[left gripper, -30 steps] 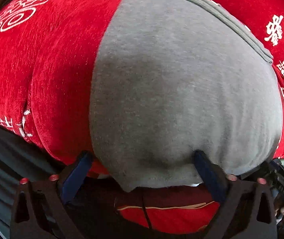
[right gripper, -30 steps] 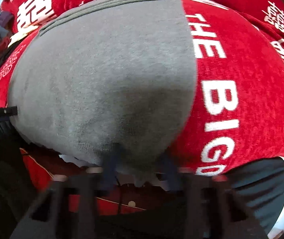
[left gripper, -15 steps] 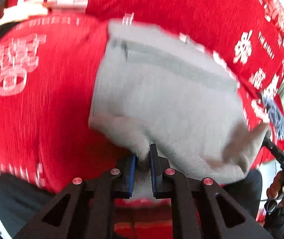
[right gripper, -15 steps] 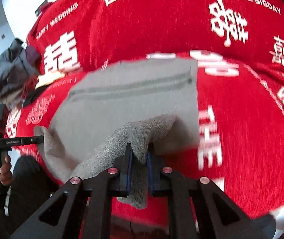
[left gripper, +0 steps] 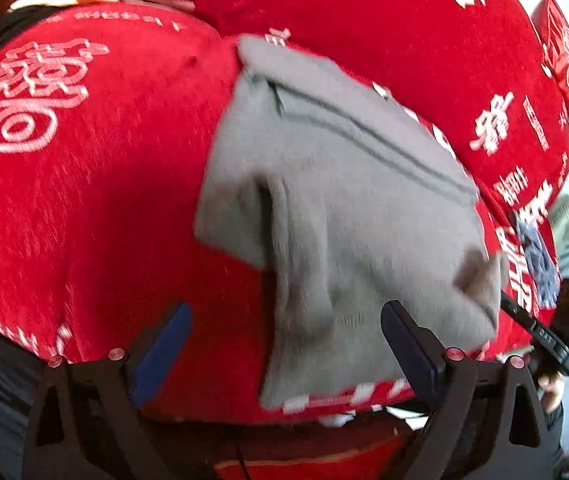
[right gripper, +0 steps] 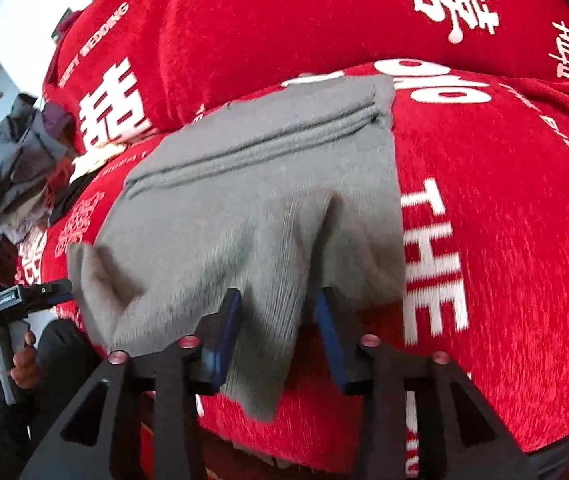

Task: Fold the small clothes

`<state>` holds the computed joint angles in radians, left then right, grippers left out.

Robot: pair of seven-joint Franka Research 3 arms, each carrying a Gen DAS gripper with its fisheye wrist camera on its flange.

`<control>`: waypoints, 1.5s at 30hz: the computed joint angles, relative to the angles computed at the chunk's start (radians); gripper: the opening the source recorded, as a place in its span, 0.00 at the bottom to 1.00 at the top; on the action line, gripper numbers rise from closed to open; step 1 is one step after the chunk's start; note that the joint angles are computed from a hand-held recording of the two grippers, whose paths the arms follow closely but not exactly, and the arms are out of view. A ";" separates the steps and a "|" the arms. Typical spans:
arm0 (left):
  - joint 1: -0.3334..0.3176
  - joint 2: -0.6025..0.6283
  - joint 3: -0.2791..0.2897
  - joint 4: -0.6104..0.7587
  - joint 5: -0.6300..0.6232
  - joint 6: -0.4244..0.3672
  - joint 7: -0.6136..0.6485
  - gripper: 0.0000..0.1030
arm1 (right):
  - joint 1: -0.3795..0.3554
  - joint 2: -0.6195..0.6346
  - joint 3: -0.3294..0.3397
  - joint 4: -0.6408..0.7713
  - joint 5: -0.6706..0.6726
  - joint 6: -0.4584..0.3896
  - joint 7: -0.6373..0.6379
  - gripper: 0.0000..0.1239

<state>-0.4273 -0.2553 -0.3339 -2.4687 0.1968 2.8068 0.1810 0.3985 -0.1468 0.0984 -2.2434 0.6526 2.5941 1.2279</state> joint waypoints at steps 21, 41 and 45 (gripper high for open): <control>0.036 -0.036 -0.058 0.118 0.221 -0.112 -0.043 0.10 | 0.029 -0.066 -0.055 0.027 0.464 -0.096 -0.444 0.08; 0.164 0.229 0.053 0.479 0.356 -0.128 0.000 0.10 | -0.053 0.363 0.013 0.606 0.373 0.028 -0.148 0.08; 0.170 0.369 0.096 0.606 0.291 -0.132 0.084 0.10 | -0.041 0.556 0.002 0.829 0.154 0.010 0.066 0.08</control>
<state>-0.2572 0.1133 -0.2377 -1.8631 0.4880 2.6752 0.2653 0.3571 0.4093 0.1007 -1.4144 0.8065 2.6043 1.2937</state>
